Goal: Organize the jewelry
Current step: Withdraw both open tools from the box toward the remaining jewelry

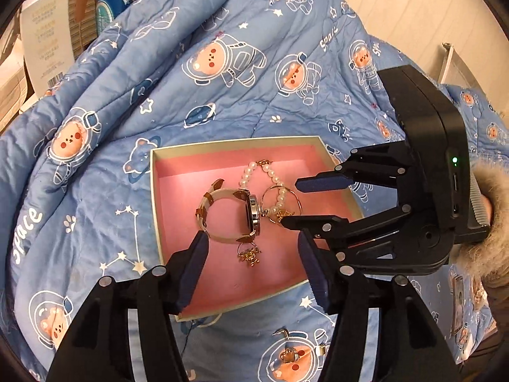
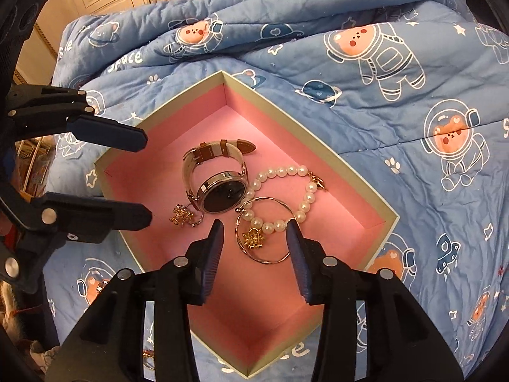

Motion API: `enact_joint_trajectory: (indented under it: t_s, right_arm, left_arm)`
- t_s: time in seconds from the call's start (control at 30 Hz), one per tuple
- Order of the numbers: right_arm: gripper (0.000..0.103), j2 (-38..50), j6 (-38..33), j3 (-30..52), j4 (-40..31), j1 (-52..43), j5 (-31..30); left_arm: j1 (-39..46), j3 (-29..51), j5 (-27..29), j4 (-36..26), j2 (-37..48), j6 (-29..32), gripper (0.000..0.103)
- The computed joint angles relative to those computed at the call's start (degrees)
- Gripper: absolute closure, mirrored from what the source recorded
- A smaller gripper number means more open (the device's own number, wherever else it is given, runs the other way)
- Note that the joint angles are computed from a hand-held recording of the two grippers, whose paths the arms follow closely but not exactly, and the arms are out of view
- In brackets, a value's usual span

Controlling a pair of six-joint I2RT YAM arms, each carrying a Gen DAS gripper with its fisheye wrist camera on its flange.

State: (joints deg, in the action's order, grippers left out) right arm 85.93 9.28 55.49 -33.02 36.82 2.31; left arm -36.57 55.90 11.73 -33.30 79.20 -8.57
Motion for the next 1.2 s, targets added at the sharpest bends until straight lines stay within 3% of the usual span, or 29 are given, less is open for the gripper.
enact_joint_trajectory:
  t_s: [0.17,0.37,0.5,0.7,0.87,1.03,1.2]
  right_arm:
    - [0.054,-11.2,7.0,-6.4,3.4,3.7,4.7]
    - [0.054,-22.7,23.4,-15.2,5.7,19.1,19.7]
    - [0.053,-22.2,37.9,-17.5,1.0,33.1,33.7]
    - [0.054,-16.9,58.7,-18.5,-7.0,47.4,41.3]
    - [0.054,-15.5,70.1,-19.1,-11.6,53.9,41.9]
    - [0.054,-11.8,81.9,-18.3,-16.7,59.4,42.5]
    - [0.054,-9.9,85.0,-18.6,-17.2,61.9,41.3]
  left_arm:
    - [0.4,-6.6,-1.4,3.0,-7.5,-2.6,0.024]
    - [-3.6,-17.0,-8.0,7.4,-18.8,-6.8,0.017]
    - [-7.1,-24.5,-11.4,8.9,-26.9,-11.6,0.016]
    - [-18.4,-33.0,-22.4,7.6,-37.6,-20.3,0.016]
    - [-30.8,-35.3,-31.9,6.0,-38.1,-28.1,0.016]
    - [-38.1,-37.1,-37.1,5.8,-37.7,-35.1,0.016]
    - [-42.8,-38.1,-41.0,5.0,-37.4,-39.9,0.016]
